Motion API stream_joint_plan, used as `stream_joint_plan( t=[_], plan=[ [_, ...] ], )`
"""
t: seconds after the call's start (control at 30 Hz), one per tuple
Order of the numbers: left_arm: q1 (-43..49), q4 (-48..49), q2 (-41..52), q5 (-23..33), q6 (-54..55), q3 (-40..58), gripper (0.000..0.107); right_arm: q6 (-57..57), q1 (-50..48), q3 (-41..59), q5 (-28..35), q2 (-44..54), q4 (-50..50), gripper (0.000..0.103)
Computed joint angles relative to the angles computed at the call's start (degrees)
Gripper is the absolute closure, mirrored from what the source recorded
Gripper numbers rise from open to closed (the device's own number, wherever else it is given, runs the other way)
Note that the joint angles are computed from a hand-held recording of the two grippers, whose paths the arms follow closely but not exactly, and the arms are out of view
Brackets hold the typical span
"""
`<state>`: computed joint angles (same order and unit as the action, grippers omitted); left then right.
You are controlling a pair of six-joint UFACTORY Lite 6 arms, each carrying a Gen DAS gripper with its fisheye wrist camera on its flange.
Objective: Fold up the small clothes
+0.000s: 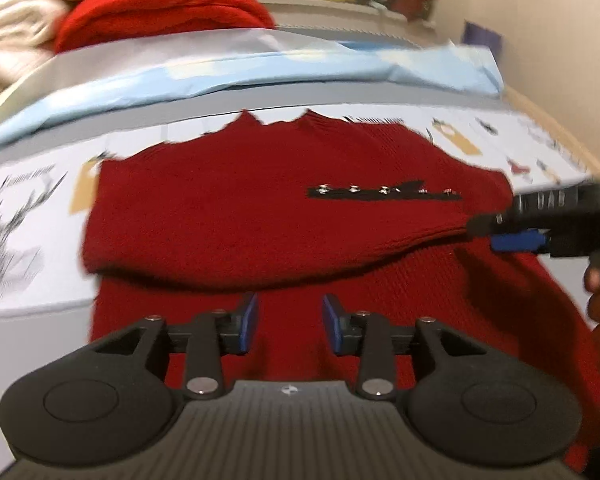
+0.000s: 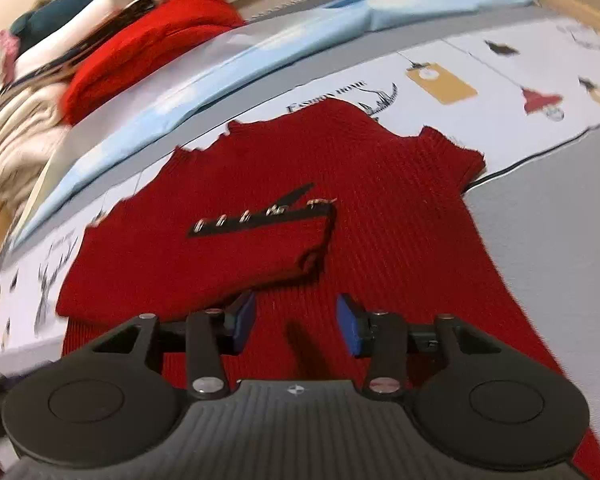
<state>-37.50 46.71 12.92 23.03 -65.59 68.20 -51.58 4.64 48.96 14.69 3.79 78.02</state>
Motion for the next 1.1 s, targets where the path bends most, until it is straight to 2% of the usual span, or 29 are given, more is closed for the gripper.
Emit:
stream_joint_plan(
  t=[0.07,0.17,0.2,0.23,0.3,0.37,0.43,0.53,0.57,0.6,0.63,0.7,0.8,0.83,0.87,0.9,0.93,1.0,1.1],
  plan=[
    [-0.2,-0.6,6.5,-0.2,2.7,6.1,0.062,-1.7,-1.4,2.8,2.0,3.9,4.5,0.056],
    [-0.7,-1.0,11.9,-1.2,5.3,11.8,0.05,0.5,-1.8,6.9,3.1,8.5,5.3,0.057],
    [-0.9,-0.5,13.2,-1.7,5.7,13.3,0.047,0.5,-1.9,8.0,4.0,9.5,5.4,0.067],
    [-1.1,0.3,14.6,-2.2,5.8,14.5,0.047,0.3,-2.0,9.1,5.4,10.4,5.2,0.085],
    [-1.3,-0.9,17.0,-2.3,8.4,17.0,0.047,-0.2,-1.7,11.0,6.8,10.9,4.4,0.093],
    [-1.3,-1.2,18.4,-2.6,10.0,18.2,0.047,-5.7,-1.5,11.6,8.8,9.8,8.3,0.094],
    [-1.1,0.0,18.8,-3.3,9.2,18.5,0.047,-14.0,-2.8,10.7,15.8,8.3,17.3,0.094],
    [0.0,4.8,18.0,-4.8,4.1,17.2,0.047,-19.2,-4.4,10.6,26.7,8.5,24.7,0.094],
    [0.4,7.5,17.8,-4.8,1.2,16.9,0.051,-19.4,-4.5,11.2,28.6,9.0,25.2,0.094],
    [0.9,7.8,17.7,-4.3,0.6,17.0,0.071,-18.9,-4.4,12.1,29.7,9.6,25.1,0.094],
    [1.8,5.7,17.1,-4.4,2.3,16.8,0.097,-18.4,-4.2,13.0,30.1,10.2,24.7,0.094],
    [3.5,2.3,15.5,-4.2,4.7,16.0,0.097,-16.7,-3.5,14.8,29.1,11.1,22.8,0.094],
    [5.7,8.6,11.7,-3.7,-0.1,12.8,0.097,-13.5,-1.8,17.1,24.5,11.6,19.3,0.087],
    [7.2,9.2,10.3,-2.9,-0.8,11.9,0.097,-12.5,-0.9,17.5,21.2,11.2,17.9,0.074],
    [9.1,8.7,9.0,-1.6,-1.3,11.2,0.097,-11.8,-0.1,17.5,18.3,10.8,16.7,0.068],
    [11.7,7.7,7.6,-0.6,-1.7,10.3,0.097,-8.6,1.0,18.2,13.9,10.4,13.1,0.057],
    [15.2,6.6,6.0,1.1,-2.6,9.4,0.097,-3.2,2.8,19.1,7.9,10.4,7.1,0.053],
    [22.7,5.0,3.8,7.1,-5.5,8.2,0.097,8.2,5.2,19.1,-1.1,10.9,-4.9,0.053],
    [31.9,12.4,3.6,23.3,-16.2,7.6,0.097,26.2,4.5,19.3,-3.1,12.7,-20.9,0.053]
  ],
)
